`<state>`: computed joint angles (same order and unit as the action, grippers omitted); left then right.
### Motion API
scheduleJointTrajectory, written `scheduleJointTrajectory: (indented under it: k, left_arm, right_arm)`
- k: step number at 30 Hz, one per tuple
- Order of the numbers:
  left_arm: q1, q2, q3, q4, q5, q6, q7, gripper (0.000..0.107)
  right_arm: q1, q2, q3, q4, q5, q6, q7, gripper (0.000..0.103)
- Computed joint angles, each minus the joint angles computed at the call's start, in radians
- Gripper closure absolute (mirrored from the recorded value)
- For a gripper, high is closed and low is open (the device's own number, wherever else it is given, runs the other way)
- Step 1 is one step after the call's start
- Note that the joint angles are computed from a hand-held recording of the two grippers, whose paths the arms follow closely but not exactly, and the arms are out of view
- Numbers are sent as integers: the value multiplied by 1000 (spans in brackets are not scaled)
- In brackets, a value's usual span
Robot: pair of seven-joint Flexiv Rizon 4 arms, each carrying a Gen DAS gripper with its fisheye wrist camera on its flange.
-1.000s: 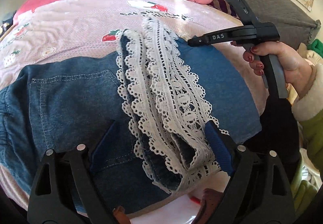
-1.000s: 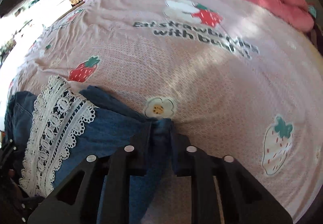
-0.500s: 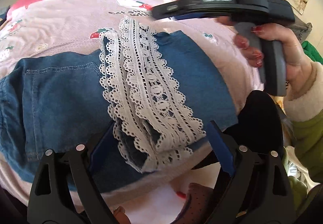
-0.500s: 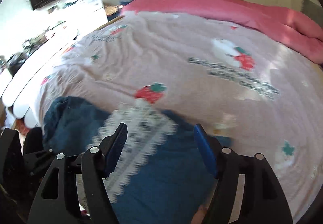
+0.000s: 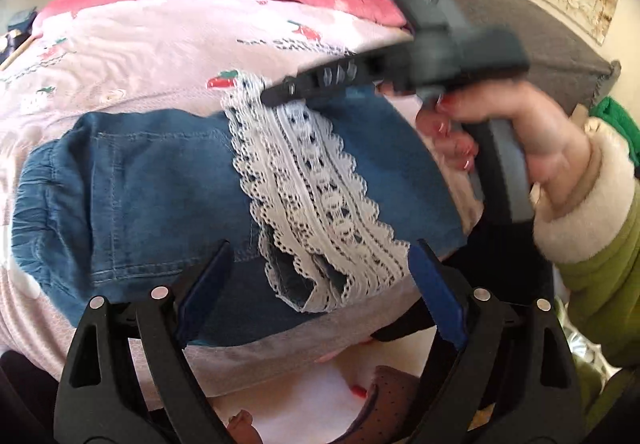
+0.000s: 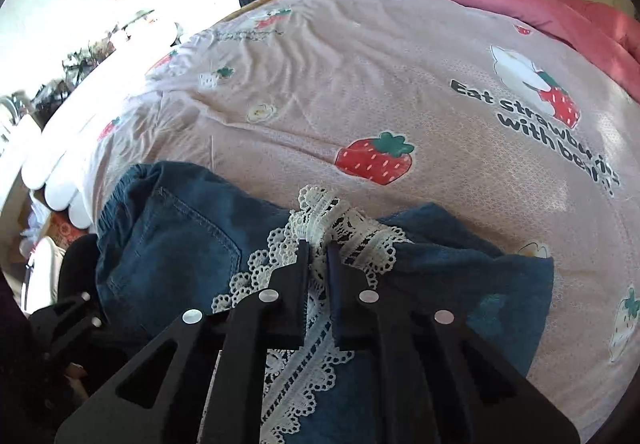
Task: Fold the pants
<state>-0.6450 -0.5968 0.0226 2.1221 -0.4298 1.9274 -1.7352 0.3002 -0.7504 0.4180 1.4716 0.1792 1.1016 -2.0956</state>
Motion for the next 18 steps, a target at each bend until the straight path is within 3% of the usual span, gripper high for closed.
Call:
scheduleJointTrajectory:
  k: [2,5,7,8,10,12,15,18]
  left_arm:
    - [15,-1,-19,-2,12,13,-9,26]
    - [-37,-15,21,-26,-17,20,17,47]
    - [5,-17,-19,-38,10,5,22,50]
    - [9,-22,-24,-46,12,-2,25,57]
    - [-23,-37,7,-73,-1,-47,42,68]
    - [-90,-53,83,-96,-32,-118,47,69]
    - [-60,-70,68,-102,4,-137,18,69]
    - [-83,-82,103,-116,32,-149,5,69]
  right_arm:
    - [9,-18,-13,-17,-8,-17,20,95]
    - [-14,-37,11,-41,22,-43,19,94]
    - [-24,-39,20,-50,40,-56,12,94]
    - [-26,-38,20,-53,46,-63,11,93]
    - [-25,-38,16,-61,56,-77,12,93]
    - [-21,-36,10,-63,61,-82,12,92]
    - [-12,-35,0,-63,63,-82,14,91]
    - [-3,-36,-11,-63,62,-82,29,91]
